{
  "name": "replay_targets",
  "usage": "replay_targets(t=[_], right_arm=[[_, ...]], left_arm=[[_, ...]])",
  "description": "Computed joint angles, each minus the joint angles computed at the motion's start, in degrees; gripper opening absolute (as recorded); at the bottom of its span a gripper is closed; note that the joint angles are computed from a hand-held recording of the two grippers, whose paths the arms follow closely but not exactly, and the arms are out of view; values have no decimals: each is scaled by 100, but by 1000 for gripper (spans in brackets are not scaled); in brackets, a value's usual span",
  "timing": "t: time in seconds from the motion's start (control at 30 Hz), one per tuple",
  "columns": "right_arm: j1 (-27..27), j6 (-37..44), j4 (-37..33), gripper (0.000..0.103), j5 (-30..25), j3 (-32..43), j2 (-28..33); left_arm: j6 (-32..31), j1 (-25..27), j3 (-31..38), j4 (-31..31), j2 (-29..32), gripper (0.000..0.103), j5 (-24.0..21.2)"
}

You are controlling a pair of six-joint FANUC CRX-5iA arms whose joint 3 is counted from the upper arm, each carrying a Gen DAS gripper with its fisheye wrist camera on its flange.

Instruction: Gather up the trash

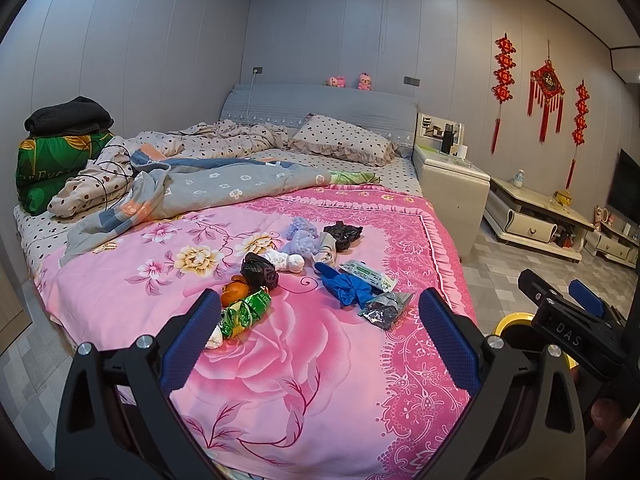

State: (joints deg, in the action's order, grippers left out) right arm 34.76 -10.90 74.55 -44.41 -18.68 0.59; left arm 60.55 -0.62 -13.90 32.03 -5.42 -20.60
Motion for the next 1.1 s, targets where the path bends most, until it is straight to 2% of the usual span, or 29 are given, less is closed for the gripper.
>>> replay_targets(t=[1.1], right_arm=[[-14,-25,5,95,72,0,41]], left_arm=[[-7,-3,-13,15,-1,95,1]])
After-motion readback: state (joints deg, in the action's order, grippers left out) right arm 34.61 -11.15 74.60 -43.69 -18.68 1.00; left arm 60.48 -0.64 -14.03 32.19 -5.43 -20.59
